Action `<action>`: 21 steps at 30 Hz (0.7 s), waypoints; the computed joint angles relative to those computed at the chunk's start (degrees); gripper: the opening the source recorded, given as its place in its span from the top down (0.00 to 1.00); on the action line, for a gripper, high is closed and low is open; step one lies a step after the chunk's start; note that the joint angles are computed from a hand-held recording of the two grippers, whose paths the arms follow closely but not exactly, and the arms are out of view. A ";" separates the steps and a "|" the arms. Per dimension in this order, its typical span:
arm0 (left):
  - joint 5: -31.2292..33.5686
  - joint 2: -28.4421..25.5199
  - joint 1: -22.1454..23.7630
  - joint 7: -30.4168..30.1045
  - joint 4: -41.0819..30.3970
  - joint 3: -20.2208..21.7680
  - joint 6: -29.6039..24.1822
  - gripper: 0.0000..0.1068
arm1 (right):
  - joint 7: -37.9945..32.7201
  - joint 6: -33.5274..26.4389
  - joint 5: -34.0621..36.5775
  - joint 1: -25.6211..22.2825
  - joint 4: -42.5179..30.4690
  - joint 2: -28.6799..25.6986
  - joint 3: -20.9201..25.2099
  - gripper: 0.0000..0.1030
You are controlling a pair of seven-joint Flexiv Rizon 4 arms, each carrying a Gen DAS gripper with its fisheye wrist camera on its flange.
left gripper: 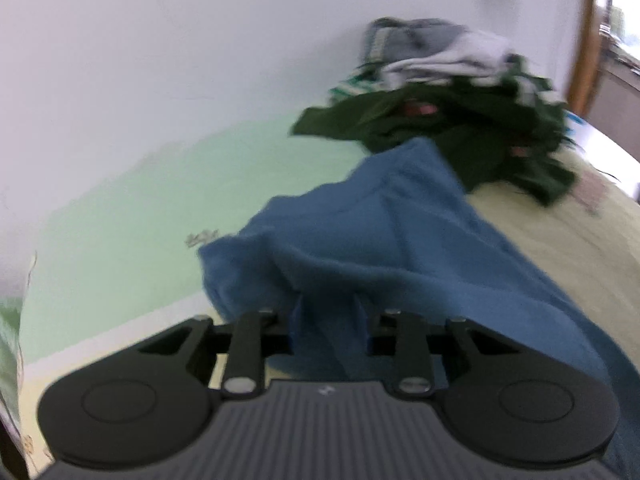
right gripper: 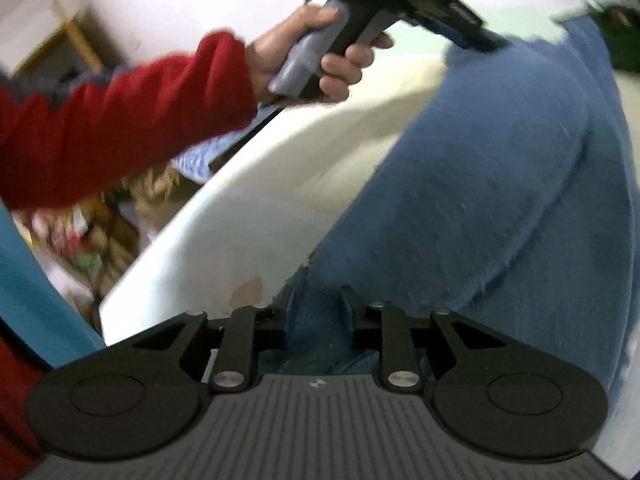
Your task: Fold clothes
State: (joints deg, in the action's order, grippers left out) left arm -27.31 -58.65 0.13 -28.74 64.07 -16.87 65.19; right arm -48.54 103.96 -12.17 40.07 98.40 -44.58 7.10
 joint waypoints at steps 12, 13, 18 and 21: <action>3.68 -3.67 -1.02 -1.11 -4.56 -0.29 5.09 0.69 | 3.04 3.17 8.73 9.85 1.47 1.54 -9.76 0.78; 4.72 -3.78 -1.69 -1.86 -4.84 1.06 5.47 0.68 | 3.12 3.55 9.78 11.53 1.40 1.28 -11.57 0.78; 7.34 -6.18 -5.19 -9.16 -9.76 7.27 4.78 0.68 | 5.18 1.90 10.84 11.77 0.17 0.05 -11.98 0.81; 6.97 -2.07 -2.48 -8.02 -2.60 2.92 7.29 0.70 | 4.91 -0.80 10.60 15.85 1.97 2.02 -16.80 0.82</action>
